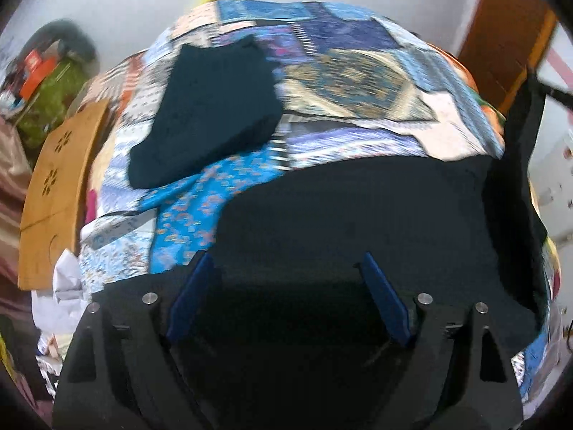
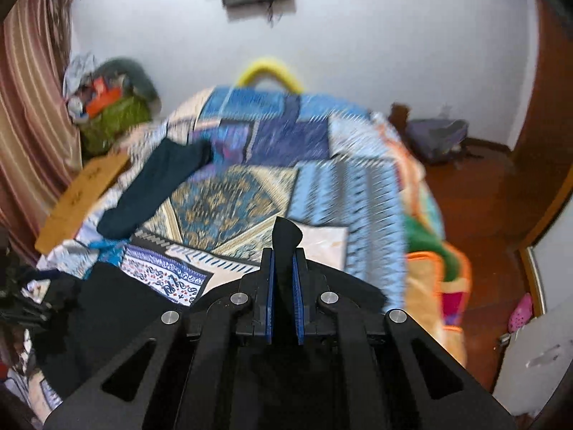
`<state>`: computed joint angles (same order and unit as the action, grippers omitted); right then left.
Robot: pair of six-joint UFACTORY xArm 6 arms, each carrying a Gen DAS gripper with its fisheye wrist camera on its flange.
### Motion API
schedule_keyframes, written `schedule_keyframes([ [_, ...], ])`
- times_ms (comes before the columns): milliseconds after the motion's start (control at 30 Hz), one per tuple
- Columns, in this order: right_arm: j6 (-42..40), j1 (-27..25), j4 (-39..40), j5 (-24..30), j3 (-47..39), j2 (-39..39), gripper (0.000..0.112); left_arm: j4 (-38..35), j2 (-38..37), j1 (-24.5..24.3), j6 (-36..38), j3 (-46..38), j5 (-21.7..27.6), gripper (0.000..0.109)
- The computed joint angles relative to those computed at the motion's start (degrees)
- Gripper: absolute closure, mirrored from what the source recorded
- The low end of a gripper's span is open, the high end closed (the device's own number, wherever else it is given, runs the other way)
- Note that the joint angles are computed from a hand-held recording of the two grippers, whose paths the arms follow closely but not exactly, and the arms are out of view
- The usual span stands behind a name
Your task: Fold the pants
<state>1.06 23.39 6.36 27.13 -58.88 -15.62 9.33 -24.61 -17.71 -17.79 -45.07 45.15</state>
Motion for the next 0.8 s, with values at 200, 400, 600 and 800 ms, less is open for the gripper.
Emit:
schedule_keyframes([
  [200, -1.7, -2.2, 1.1, -4.8, 5.6, -6.6, 0.104, 3.5, 4.0, -8.8, -1.7, -3.1, 2.7, 0.022],
  [400, -0.6, -4.3, -0.8, -4.7, 15.2, -12.2, 0.104, 5.6, 6.7, -14.5, -4.6, -5.0, 2.4, 0.021],
  [600, 2.0, -6.4, -0.7, -2.5, 24.1, -14.7, 0.104, 5.5, 8.8, -16.1, -6.4, -6.2, 1.5, 0.019],
  [800, 3.9, -5.5, -3.9, 2.8, 27.2, -14.9, 0.101, 3.9, 9.8, -16.2, -6.8, -6.5, 0.3, 0.016],
])
